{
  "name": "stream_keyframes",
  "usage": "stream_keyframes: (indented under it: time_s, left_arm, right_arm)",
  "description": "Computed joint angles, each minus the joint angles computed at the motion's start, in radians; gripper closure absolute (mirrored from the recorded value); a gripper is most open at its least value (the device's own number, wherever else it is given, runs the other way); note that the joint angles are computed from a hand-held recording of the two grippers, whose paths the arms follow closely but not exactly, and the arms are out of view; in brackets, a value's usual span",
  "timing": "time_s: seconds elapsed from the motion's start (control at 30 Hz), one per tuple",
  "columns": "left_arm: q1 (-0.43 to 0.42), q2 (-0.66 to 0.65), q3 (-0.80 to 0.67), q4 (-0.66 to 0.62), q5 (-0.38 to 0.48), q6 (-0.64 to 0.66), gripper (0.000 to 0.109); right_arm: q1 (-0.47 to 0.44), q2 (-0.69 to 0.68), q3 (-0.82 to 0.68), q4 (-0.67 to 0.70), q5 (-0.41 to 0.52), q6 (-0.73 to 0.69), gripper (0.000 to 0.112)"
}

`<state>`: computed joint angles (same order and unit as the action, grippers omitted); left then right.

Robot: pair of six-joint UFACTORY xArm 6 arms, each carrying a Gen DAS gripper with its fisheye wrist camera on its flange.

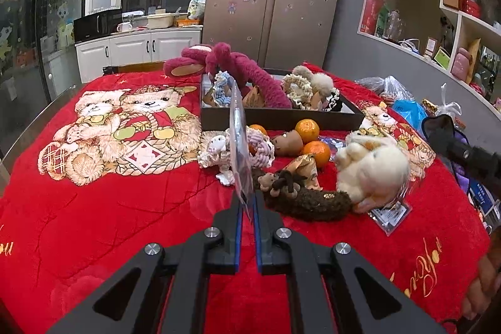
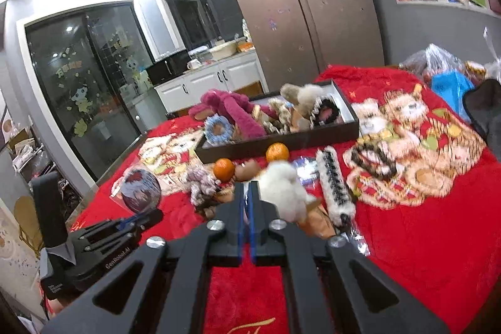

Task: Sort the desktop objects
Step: 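Lift the badge bag with the left tool while the right tool lifts the bunny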

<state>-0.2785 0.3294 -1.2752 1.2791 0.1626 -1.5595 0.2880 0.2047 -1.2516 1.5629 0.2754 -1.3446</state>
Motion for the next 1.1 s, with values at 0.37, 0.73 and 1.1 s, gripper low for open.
stream_keyframes:
  time_s: [0.37,0.73,1.1]
  left_arm:
    - [-0.004,-0.017,0.0,0.108,0.004,-0.088,0.103]
    - [-0.009,0.02,-0.004,0.053,-0.038,-0.028,0.103]
    - [-0.002,0.042,0.002,-0.082,-0.075,0.099,0.103]
  right_arm:
    - [0.021,-0.053,0.064,-0.063,-0.041,0.026,0.112]
    - [-0.023,-0.059,0.2,-0.033,0.004,0.003,0.107]
    - [-0.012,-0.037,0.241,-0.212,0.005,0.119,0.065]
